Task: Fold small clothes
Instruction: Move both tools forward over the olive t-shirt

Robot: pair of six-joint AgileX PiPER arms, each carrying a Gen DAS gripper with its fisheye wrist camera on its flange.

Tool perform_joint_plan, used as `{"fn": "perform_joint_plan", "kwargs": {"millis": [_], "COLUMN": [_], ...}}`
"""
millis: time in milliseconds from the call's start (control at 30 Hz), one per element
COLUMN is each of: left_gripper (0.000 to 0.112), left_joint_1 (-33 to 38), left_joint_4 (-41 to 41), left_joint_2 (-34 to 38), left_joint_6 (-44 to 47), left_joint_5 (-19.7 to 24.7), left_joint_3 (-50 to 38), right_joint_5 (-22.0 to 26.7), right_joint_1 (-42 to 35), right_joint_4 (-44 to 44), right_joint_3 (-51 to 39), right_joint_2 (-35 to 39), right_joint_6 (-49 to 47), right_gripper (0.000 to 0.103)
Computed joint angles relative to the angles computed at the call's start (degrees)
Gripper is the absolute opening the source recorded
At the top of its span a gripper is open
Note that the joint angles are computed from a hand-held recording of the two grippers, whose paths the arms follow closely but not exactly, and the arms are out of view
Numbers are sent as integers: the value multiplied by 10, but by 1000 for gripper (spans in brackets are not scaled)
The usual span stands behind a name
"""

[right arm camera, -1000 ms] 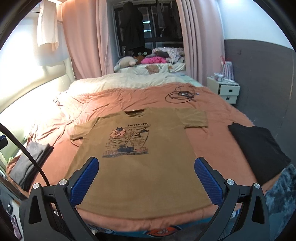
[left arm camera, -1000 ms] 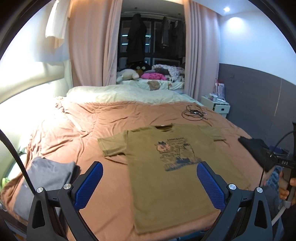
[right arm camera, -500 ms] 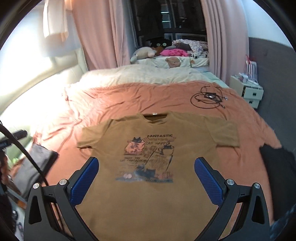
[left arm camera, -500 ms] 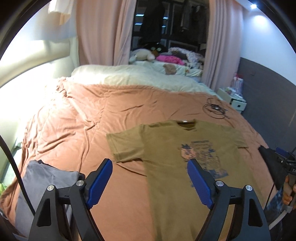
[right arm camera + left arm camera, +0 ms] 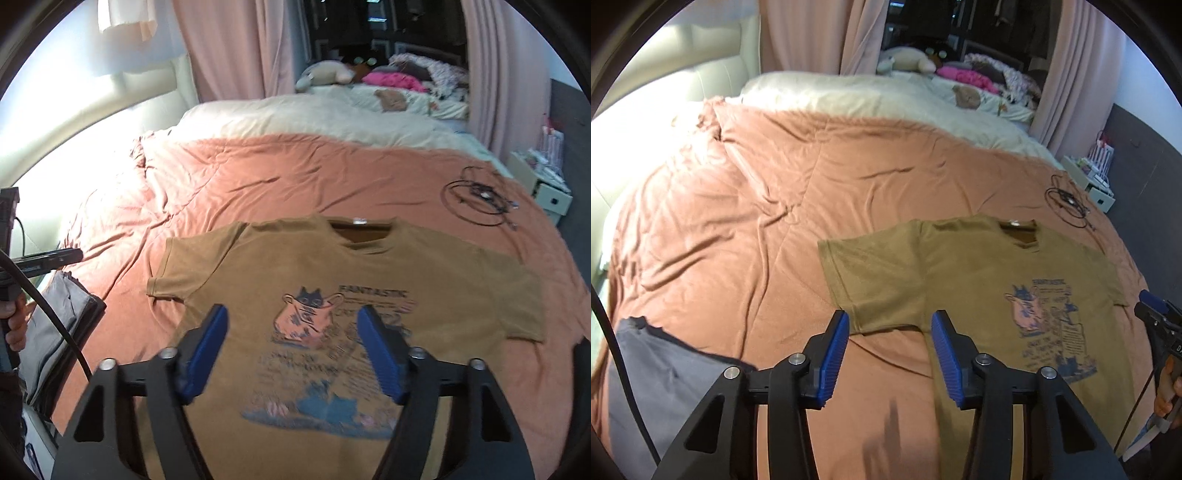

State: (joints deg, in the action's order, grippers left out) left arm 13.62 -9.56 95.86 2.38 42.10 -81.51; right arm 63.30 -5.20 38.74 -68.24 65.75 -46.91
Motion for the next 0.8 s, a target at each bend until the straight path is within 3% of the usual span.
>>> {"fn": "perform_joint_plan", "kwargs": {"millis": [100, 200, 367, 533, 700, 800], "left_gripper": [48, 41, 32, 31, 31, 31], "left_joint_1": [19, 41, 65, 80, 83, 79], "left_joint_4": [-20, -58, -93, -98, -80, -54], "left_joint_2": [62, 128, 251, 352, 443, 461], "left_joint_6": [23, 53, 74, 57, 31, 13], "left_joint_5": [-5, 0, 23, 59, 135, 143], "left_joint_3": [-38, -85, -193, -293, -414, -441], "right_joint_5": [-35, -63, -81, -72, -74, -70], "right_joint_1": [56, 101, 155, 188, 220, 232], "right_joint_4": [-23, -40, -56, -57, -63, -60], "right_joint_3": [-26, -46, -103, -178, -246, -280], "right_joint_2": [57, 103, 199, 297, 376, 413], "right_joint_6": [29, 51, 80, 89, 105, 120], "right_gripper": [61, 48, 37, 24, 21, 21]}}
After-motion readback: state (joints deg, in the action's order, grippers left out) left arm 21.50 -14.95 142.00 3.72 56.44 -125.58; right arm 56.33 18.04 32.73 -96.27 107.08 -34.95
